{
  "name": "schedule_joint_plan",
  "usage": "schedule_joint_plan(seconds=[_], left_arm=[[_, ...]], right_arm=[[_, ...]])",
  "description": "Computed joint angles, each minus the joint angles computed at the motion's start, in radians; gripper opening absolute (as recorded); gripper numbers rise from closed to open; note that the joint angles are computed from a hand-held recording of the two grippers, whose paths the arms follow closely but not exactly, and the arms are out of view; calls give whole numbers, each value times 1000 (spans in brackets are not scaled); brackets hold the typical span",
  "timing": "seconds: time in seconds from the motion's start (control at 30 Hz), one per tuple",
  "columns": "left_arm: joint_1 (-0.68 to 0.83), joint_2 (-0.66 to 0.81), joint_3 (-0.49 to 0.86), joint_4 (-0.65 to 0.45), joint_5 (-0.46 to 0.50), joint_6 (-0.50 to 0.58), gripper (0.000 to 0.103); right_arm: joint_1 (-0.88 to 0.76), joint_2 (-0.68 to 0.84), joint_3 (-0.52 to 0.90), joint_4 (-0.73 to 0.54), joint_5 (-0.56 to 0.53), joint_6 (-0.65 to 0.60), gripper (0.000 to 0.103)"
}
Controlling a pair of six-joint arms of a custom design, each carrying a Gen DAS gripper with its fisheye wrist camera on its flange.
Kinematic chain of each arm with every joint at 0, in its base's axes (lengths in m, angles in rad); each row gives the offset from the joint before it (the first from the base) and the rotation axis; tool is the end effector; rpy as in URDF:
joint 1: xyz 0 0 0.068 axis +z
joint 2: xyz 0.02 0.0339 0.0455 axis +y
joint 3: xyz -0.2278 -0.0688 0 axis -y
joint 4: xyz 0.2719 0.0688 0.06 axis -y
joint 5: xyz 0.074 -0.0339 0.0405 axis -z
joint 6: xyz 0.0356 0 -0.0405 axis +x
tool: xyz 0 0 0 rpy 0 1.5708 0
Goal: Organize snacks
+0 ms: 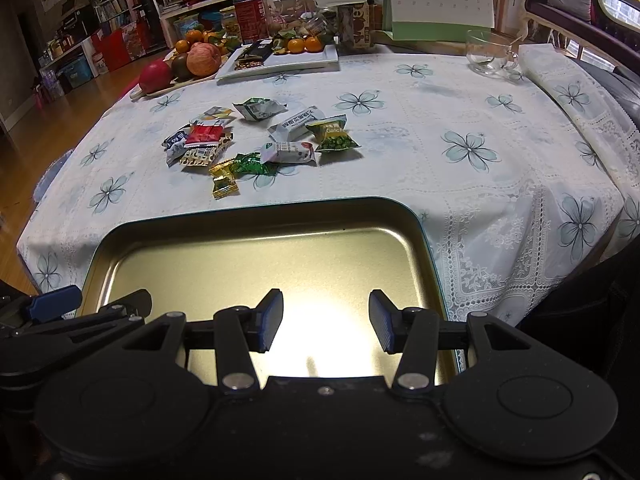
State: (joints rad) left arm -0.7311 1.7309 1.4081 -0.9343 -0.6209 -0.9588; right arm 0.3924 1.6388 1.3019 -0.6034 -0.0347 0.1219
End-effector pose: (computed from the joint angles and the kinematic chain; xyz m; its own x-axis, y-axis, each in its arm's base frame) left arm 0.2855 -0.2283 0.2111 -0.7419 -0.2288 -0.6302 -0.3444 0.9366 0.0653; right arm 0.3474 0.1451 0.2190 -0.7896 -0.1953 -0.5818 -0.3073 0.9464 0.0995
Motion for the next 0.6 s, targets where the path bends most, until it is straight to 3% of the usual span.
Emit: schedule_joint_plan(seconds=[0.6], left_arm=[[8, -4, 1, -15, 9, -24, 68]], right_arm=[[4, 2, -1, 4, 5, 4, 51]])
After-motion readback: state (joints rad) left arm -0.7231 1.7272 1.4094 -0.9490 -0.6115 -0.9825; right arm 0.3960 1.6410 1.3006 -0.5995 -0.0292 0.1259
